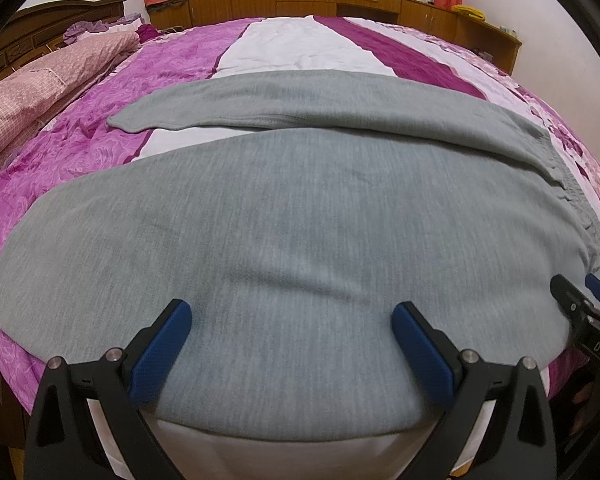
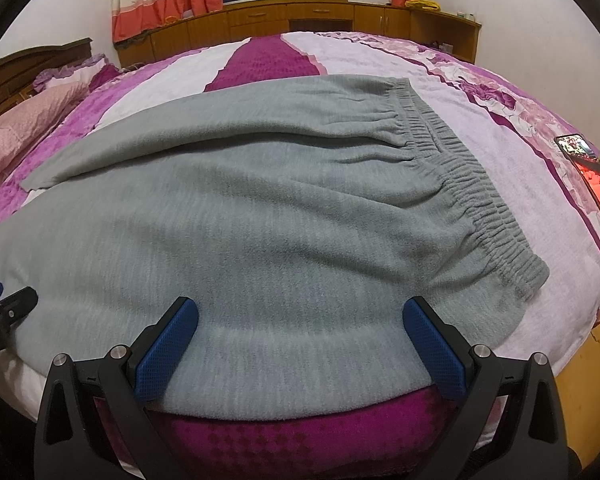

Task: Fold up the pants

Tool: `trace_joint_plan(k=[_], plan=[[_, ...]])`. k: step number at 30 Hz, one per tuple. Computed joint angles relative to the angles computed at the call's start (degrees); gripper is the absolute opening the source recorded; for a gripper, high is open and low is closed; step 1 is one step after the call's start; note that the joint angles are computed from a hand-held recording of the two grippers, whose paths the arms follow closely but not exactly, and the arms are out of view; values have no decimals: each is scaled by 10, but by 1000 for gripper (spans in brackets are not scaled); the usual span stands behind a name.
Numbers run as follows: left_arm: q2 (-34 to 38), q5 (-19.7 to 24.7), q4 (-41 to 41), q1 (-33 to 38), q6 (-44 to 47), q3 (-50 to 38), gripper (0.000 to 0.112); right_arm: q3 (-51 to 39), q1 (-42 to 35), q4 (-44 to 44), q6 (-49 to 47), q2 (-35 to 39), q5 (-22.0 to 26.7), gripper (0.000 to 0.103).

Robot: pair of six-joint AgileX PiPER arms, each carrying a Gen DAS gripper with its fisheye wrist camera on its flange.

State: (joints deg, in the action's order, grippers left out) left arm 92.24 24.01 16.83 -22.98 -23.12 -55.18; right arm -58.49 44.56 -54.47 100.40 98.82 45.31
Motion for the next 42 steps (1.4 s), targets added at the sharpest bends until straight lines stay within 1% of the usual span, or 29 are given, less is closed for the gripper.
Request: trace_joint_plan(k=[6,8,14,18,21,23,25,27,30,34,36,39,42], plan=[[2,5,-1,-1,19,-5,103,-15,-2,22,-24,5,10,100],[3,10,-18,2,40,-9,103,-18,-1,25,-27,5,13,100],[1,34,-143,34,181,-23,101,-13,-2,22,-19,-1,6,99],[1,70,-182,48,237,-43,96,-5,-4,20,-17,-15,-6,99],[6,110,-226,68,289,-70,94,2,-13,32,-33,-36,-32,99],[12,138,-237,79,299,-93,94,6,-21,42,-48,-55,-53,99],[17,160,-231,87,295,-120,94,0,-28,53,-74,-69,-56,99],[23,181,-236,100,302,-155,94,-14,-36,63,-112,-79,-50,99],[43,214,-239,111,312,-222,94,-27,-53,74,-156,-97,-57,99],[84,263,-224,113,316,-336,94,-57,-105,130,-246,-117,-84,99],[114,293,-217,113,314,-410,94,-86,-133,163,-301,-115,-84,99],[167,341,-203,113,301,-526,94,-122,-161,178,-345,-107,-76,99],[245,403,-199,114,295,-678,94,-164,-198,210,-407,-90,-72,99]])
